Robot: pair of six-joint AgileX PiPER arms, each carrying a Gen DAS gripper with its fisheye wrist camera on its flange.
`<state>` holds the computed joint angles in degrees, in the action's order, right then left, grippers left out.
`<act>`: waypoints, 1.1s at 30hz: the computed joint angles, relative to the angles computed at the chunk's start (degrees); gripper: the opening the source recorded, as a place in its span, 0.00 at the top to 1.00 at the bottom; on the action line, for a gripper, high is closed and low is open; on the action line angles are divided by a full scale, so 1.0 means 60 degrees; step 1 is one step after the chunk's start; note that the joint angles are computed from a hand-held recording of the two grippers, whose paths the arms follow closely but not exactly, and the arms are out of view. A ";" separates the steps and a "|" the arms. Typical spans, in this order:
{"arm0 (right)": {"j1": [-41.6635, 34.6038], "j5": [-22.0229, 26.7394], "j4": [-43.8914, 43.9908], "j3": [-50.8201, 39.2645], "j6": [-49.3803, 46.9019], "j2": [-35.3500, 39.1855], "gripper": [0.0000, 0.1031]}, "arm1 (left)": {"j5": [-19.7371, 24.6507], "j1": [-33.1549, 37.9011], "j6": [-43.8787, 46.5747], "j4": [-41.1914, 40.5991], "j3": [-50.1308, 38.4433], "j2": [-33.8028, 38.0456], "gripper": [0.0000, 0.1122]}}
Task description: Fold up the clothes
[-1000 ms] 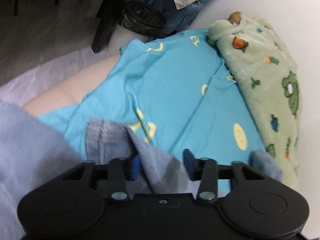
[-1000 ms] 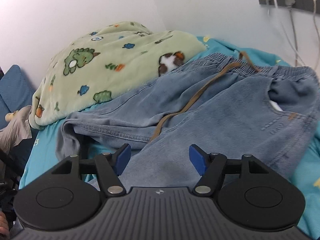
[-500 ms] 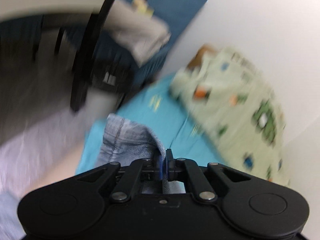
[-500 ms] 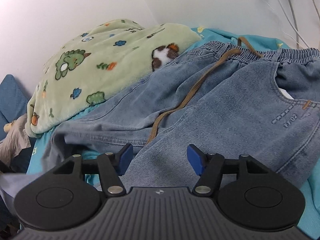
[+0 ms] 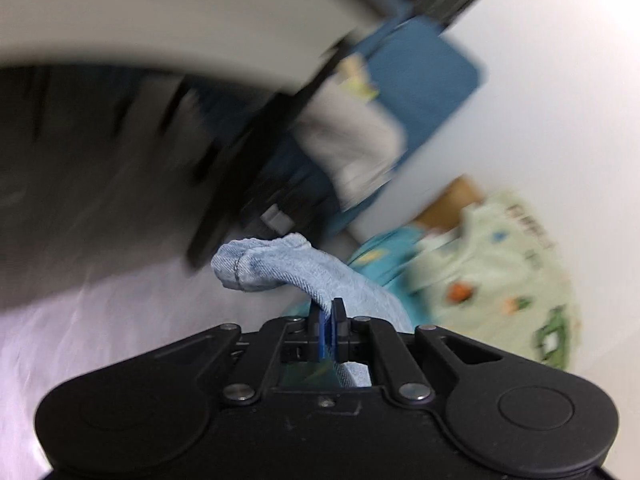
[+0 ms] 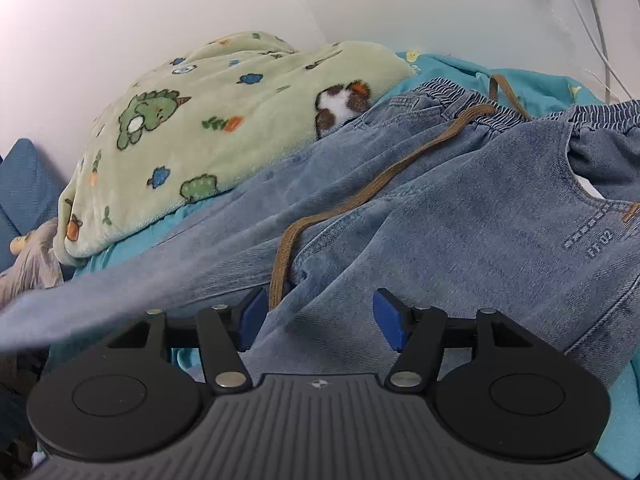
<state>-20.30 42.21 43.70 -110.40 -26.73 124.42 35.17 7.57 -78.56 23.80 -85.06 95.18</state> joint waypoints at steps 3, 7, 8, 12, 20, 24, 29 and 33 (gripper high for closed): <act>0.0045 0.0015 -0.0164 -0.0051 0.0032 0.0043 0.39 | -0.1140 0.0721 0.0262 -0.1570 0.2019 -0.0411 0.98; 0.0126 -0.0028 -0.0481 -0.0175 0.0169 0.0125 0.39 | -0.2151 0.1471 0.2210 -0.4113 0.3124 -0.0579 0.98; 0.0140 -0.0025 -0.0527 -0.0231 0.0216 0.0147 0.39 | -0.2057 0.1564 0.2663 -0.4412 0.3000 -0.0512 0.98; 0.0181 -0.0169 -0.0542 -0.0249 0.0024 0.0098 0.39 | -0.1195 0.1761 0.3896 -0.5218 0.2612 -0.0645 0.87; -0.0092 0.0153 0.0039 -0.0170 -0.0530 -0.0169 0.39 | 0.0310 0.2888 0.7550 -0.8311 0.4042 -0.3338 0.60; -0.0346 0.0606 0.0414 -0.0292 -0.0505 -0.0314 0.39 | 0.2109 0.4218 0.8427 -0.9092 0.4358 -0.4733 0.58; -0.0707 0.0915 0.1107 -0.0105 -0.0882 -0.0753 0.39 | 0.4127 0.6394 0.9844 -1.0102 0.4912 -0.6212 0.57; -0.1033 0.1073 0.1361 -0.0090 -0.1193 -0.0850 0.39 | 0.5651 0.8033 1.1463 -1.1333 0.5858 -0.7138 0.51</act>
<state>-26.50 48.65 51.86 -110.94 -33.89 119.32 69.07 55.77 -9.78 -44.20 -49.91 52.35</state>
